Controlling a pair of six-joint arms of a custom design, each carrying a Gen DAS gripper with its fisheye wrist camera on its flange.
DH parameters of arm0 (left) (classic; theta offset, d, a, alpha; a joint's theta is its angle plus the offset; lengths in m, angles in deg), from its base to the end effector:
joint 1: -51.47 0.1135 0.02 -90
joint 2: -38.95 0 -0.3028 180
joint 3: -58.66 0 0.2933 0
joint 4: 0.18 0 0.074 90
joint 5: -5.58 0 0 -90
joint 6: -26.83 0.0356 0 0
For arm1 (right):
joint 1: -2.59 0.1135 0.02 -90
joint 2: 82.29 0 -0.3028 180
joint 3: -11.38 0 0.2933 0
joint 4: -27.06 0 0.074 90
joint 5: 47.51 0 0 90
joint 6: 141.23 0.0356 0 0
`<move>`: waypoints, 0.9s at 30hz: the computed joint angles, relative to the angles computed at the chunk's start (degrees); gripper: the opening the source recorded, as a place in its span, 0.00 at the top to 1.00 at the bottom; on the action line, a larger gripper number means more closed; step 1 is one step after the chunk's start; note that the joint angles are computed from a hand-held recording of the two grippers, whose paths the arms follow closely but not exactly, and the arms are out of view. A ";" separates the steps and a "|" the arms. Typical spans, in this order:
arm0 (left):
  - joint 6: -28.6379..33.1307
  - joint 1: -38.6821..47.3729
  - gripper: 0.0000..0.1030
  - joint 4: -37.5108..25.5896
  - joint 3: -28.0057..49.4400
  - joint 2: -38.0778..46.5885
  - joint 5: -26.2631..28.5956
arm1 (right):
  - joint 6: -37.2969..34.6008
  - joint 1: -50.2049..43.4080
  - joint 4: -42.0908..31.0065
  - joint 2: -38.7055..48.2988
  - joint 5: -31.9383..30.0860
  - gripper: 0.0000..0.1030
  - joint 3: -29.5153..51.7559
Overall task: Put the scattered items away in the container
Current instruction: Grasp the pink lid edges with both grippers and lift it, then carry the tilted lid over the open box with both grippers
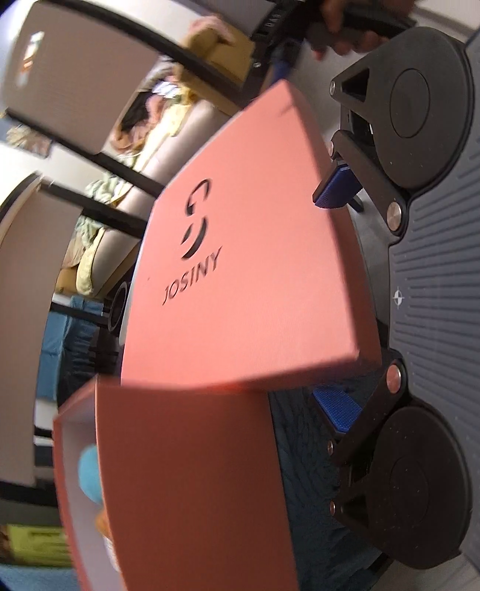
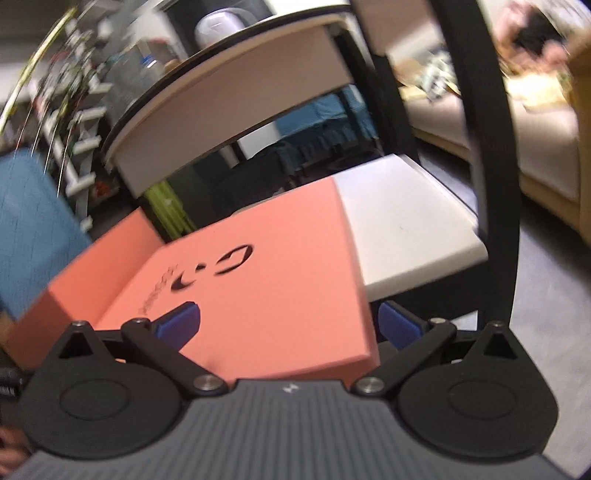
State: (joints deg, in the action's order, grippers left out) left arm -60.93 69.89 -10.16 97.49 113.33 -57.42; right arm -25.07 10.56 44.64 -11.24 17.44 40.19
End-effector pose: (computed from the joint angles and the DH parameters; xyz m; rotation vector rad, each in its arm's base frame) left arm 0.2434 0.0640 0.1591 -0.0991 2.2850 -0.3707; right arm 0.2310 0.0476 0.1584 0.0354 2.0519 0.8138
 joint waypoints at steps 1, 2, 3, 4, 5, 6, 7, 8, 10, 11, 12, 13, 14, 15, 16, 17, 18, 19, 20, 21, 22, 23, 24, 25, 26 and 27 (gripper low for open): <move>-0.78 1.75 0.00 -0.41 0.90 1.52 2.33 | 2.14 -1.23 0.87 1.60 -2.28 0.00 0.46; -1.57 3.47 0.00 -0.85 1.90 3.31 4.90 | 4.31 -2.44 1.72 3.19 -4.52 0.00 0.94; -2.40 5.13 0.00 -1.29 3.05 5.52 7.88 | 6.50 -3.60 2.55 4.75 -6.73 0.00 1.46; -3.24 6.62 0.00 -1.73 4.25 7.91 10.85 | 8.72 -4.73 3.41 6.34 -8.91 0.00 2.00; -4.16 7.67 0.00 -1.85 5.39 10.48 13.60 | 10.55 -5.61 4.66 7.84 -10.66 0.00 2.33; -5.10 8.36 0.00 -1.73 6.41 12.92 15.90 | 11.91 -6.20 6.31 9.20 -11.93 0.00 2.40; -6.01 8.91 0.00 -1.50 7.32 15.23 17.96 | 13.31 -6.77 7.99 10.58 -13.17 0.00 2.49; -6.96 9.14 0.00 -1.01 8.02 17.25 19.36 | 14.67 -7.38 9.73 11.98 -14.44 0.00 2.55; -8.33 9.01 0.00 -0.57 9.30 20.17 20.60 | 17.91 -8.69 14.28 16.06 -17.49 0.00 2.76; -8.95 8.87 0.00 -0.38 9.92 21.38 21.04 | 19.53 -8.71 16.03 17.67 -17.99 0.01 2.77; -9.73 8.68 0.00 -0.02 10.51 22.47 21.38 | 20.61 -8.61 17.17 18.99 -18.19 0.02 2.85; -10.44 8.49 0.00 0.31 11.10 23.43 21.72 | 21.05 -8.40 17.54 19.95 -18.03 0.12 3.00; -10.87 8.33 0.01 0.54 11.56 23.89 22.00 | 21.28 -8.13 17.46 20.56 -17.79 0.18 3.16; -11.04 8.21 0.03 0.70 11.84 23.90 22.19 | 21.22 -7.78 16.92 20.51 -17.38 0.26 3.22; -11.16 8.12 0.07 0.82 12.10 23.72 22.35 | 20.84 -7.50 16.38 20.03 -16.77 0.29 3.08; -11.18 8.04 0.08 0.84 12.25 23.18 22.55 | 20.14 -7.38 15.73 19.31 -16.10 0.31 2.85; -11.18 7.95 0.13 0.78 12.30 22.53 22.83 | 19.44 -7.35 15.04 18.52 -15.59 0.34 2.61; -11.15 7.80 0.14 0.60 12.38 21.85 22.77 | 19.22 -7.47 14.67 17.76 -15.40 0.36 2.31; -10.96 7.54 0.15 0.22 12.41 21.03 22.10 | 19.40 -7.62 14.62 16.72 -15.30 0.37 1.91; -10.61 7.21 0.18 -0.03 12.26 20.08 21.44 | 19.39 -7.61 14.47 15.29 -14.88 0.38 1.49; -10.60 7.02 0.18 -0.22 12.18 19.20 21.34 | 19.36 -7.61 14.27 13.83 -14.46 0.39 1.09; -11.12 7.12 0.18 -0.37 12.09 18.26 21.99 | 19.04 -7.54 13.13 11.81 -13.89 0.39 0.88; -11.61 7.32 0.18 -0.27 11.85 17.09 22.68 | 18.38 -7.41 10.95 9.22 -13.15 0.39 0.91; -12.16 7.52 0.18 -0.09 11.60 15.85 23.43 | 17.81 -7.39 9.27 6.89 -12.60 0.39 0.92; -12.83 7.72 0.18 0.21 11.35 14.46 24.31 | 17.33 -7.59 8.15 4.76 -12.39 0.39 0.86; -13.55 7.91 0.18 0.55 11.11 13.10 25.17 | 16.85 -7.74 6.62 2.13 -12.09 0.39 0.87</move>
State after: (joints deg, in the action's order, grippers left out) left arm -74.48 77.80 -9.61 108.60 126.42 -32.26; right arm -8.21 2.82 51.26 -9.11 5.35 41.07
